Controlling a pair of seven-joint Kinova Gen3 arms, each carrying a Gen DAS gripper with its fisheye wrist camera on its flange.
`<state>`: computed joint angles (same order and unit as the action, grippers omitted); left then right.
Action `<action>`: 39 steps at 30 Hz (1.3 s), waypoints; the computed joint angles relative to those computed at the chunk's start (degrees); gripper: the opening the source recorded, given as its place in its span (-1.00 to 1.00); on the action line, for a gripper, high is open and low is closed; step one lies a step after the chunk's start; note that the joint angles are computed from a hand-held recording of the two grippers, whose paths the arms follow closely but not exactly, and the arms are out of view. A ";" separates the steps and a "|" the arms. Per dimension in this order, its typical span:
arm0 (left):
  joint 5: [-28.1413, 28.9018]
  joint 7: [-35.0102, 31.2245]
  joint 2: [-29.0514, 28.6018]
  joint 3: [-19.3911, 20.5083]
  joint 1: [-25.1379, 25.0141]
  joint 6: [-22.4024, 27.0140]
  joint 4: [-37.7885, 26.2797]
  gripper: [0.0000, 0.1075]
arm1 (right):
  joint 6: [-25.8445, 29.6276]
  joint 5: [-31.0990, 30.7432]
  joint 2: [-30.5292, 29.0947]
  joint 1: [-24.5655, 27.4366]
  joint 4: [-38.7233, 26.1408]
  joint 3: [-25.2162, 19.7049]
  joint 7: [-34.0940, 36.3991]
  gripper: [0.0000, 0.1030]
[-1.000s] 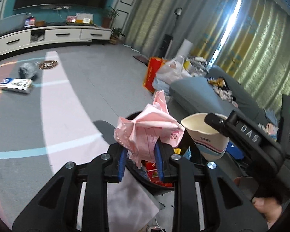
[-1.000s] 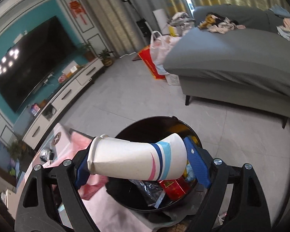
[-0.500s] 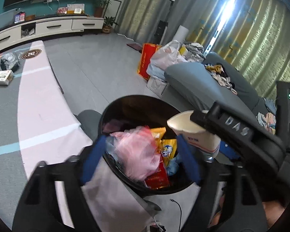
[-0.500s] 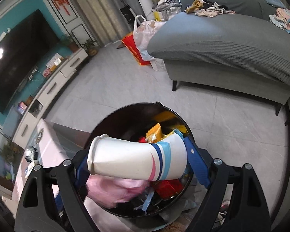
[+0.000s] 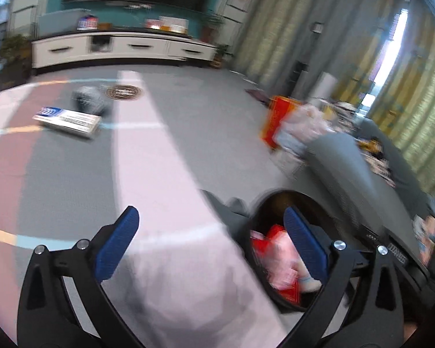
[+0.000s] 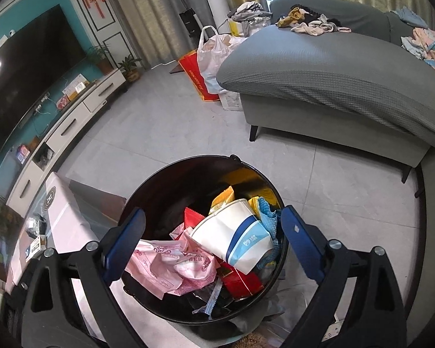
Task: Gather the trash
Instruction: 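Move both open tools back to the ointment box and dark cloth bag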
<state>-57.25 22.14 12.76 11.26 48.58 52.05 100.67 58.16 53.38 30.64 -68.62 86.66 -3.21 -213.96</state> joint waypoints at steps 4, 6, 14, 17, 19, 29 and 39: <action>5.22 -2.73 -0.64 -1.19 -2.97 7.05 -1.51 0.85 | 0.07 -0.02 0.48 0.01 -1.14 -0.22 1.30 0.80; 6.81 -2.54 -1.63 -2.15 -5.56 7.41 -0.67 0.85 | 0.30 -0.36 1.10 -0.04 -2.38 -0.24 2.76 0.80; 16.12 -10.92 -3.09 -5.23 -19.97 2.49 0.54 0.80 | -0.93 -2.07 3.22 -0.37 -6.32 0.81 8.62 0.79; 21.13 -15.56 -1.89 -6.78 -24.83 -0.40 -0.07 0.73 | -3.07 -2.06 3.50 -0.35 -6.61 1.29 10.26 0.80; 23.22 -17.25 0.10 -7.90 -26.62 -0.41 -1.46 0.71 | -4.18 -2.42 3.73 -0.12 -6.90 1.57 11.59 0.80; 28.43 -23.25 7.90 -11.80 -28.19 3.42 -9.11 0.44 | -5.73 -5.78 5.05 0.64 -8.20 3.24 16.92 0.80; 21.69 -13.80 0.59 -12.47 -23.78 -1.78 1.81 -0.29 | -5.82 -6.97 5.58 0.62 -8.35 4.13 17.53 0.80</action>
<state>-35.56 8.34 13.36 -1.21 24.80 50.26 102.47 52.34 46.41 36.22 -68.00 78.31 0.91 -196.42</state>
